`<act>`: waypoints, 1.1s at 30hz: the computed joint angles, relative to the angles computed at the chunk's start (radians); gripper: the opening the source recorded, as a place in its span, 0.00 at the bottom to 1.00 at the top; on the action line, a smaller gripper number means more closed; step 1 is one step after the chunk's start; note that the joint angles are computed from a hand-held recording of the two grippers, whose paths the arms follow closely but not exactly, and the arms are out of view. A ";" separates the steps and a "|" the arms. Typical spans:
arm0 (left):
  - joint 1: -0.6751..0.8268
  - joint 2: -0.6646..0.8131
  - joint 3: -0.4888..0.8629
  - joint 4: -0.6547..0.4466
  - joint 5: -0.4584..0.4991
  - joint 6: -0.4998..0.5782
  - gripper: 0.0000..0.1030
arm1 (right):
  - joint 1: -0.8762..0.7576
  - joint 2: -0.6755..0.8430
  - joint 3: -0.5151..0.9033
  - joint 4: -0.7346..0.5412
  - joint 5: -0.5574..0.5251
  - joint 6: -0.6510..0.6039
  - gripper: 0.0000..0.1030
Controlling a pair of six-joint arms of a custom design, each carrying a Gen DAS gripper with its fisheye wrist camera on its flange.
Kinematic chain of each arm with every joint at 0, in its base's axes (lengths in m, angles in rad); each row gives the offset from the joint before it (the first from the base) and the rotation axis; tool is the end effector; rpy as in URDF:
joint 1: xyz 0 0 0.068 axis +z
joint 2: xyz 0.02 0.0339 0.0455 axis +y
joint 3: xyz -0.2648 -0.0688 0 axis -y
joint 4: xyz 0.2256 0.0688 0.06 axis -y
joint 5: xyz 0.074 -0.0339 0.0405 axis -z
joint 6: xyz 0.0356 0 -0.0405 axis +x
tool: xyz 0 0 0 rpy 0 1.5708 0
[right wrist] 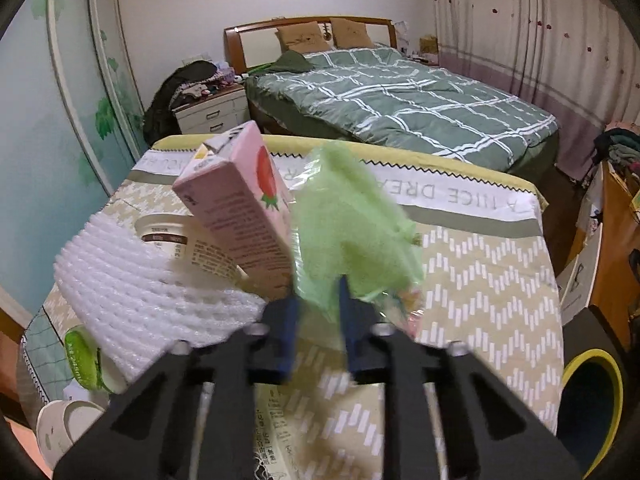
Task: Collect trash
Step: 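Reach into the pile and grasp the green plastic bag with the right gripper, then carry the green bag over the yellow-rimmed bin and open the right gripper while the left gripper approaches the pile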
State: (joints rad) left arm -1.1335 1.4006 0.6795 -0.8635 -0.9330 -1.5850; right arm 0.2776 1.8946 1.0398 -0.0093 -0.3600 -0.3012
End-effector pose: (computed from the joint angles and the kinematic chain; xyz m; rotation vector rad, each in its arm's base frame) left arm 0.1034 -0.1536 0.1754 -0.4894 2.1653 0.2497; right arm 0.3498 0.1127 0.1521 -0.8392 2.2540 0.4262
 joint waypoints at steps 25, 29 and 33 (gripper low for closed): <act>-0.140 0.192 0.202 -0.015 -0.012 0.030 0.96 | -0.589 -0.202 -0.140 -0.023 -0.252 -0.091 0.06; -0.148 0.234 0.252 -0.034 -0.015 0.033 0.96 | -0.673 -0.088 -0.055 -0.036 -0.224 -0.115 0.06; -0.160 0.266 0.295 -0.063 -0.011 0.019 0.96 | -0.714 0.050 0.053 -0.062 -0.184 -0.122 0.07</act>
